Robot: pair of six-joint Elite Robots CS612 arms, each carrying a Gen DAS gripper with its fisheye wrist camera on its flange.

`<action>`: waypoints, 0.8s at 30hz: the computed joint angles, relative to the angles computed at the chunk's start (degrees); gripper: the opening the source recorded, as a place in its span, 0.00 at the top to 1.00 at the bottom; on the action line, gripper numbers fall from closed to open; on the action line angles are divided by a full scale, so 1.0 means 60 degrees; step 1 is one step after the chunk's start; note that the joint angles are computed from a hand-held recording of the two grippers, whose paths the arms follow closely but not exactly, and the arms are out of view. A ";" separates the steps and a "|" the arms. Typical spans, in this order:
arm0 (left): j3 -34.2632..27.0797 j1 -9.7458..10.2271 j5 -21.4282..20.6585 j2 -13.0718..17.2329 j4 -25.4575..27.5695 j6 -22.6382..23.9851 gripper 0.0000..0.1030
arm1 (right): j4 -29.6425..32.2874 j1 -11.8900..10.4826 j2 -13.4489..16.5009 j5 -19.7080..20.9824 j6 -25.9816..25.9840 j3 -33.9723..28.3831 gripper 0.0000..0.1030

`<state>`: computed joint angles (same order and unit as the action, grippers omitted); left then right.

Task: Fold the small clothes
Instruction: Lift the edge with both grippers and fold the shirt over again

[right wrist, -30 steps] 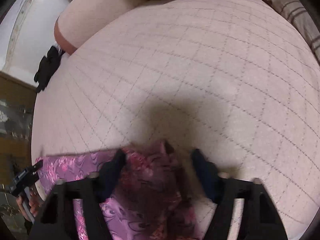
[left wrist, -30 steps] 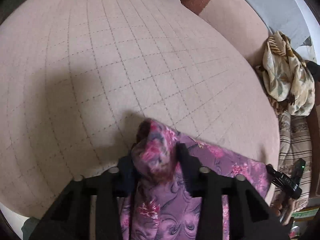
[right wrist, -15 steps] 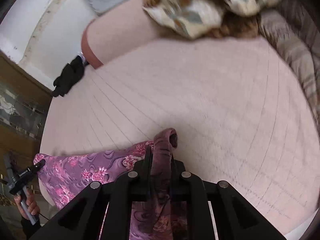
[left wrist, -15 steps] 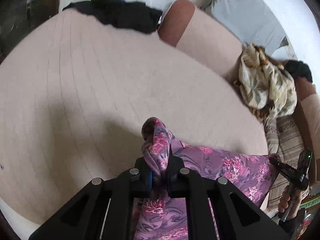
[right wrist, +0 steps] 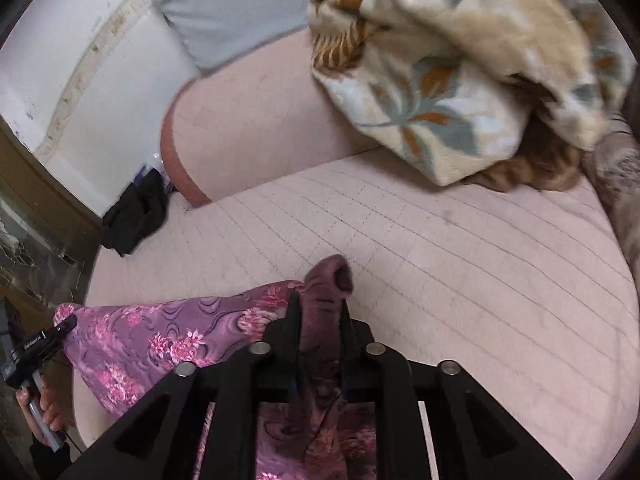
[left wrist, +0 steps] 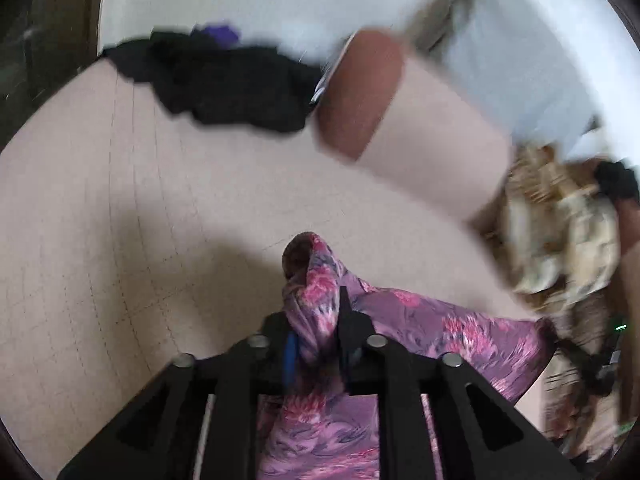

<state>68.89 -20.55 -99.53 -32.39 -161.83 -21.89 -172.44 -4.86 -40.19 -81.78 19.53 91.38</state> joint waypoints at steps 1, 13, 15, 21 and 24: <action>-0.0137 -0.0013 0.0240 0.0108 0.0541 -0.0114 0.78 | 0.0337 0.0130 0.0120 -0.0746 -0.0213 -0.0153 0.69; 0.3903 0.0026 -0.1363 -0.1342 -0.1250 -0.0838 0.55 | -0.1873 0.0205 -0.0438 0.1931 0.1864 0.3144 0.33; 0.3911 0.0026 -0.1920 -0.1327 -0.1232 -0.0997 0.55 | -0.2163 0.0254 -0.0380 0.1885 0.2363 0.3221 0.37; 0.3404 -0.0105 -0.2386 -0.1075 -0.0712 -0.1790 0.55 | -0.2020 0.0206 -0.0286 0.2145 0.2792 0.2988 0.57; 0.3177 -0.0224 -0.2089 -0.0983 -0.0505 -0.1577 0.55 | -0.1503 0.0178 -0.0239 0.2315 0.2604 0.2797 0.56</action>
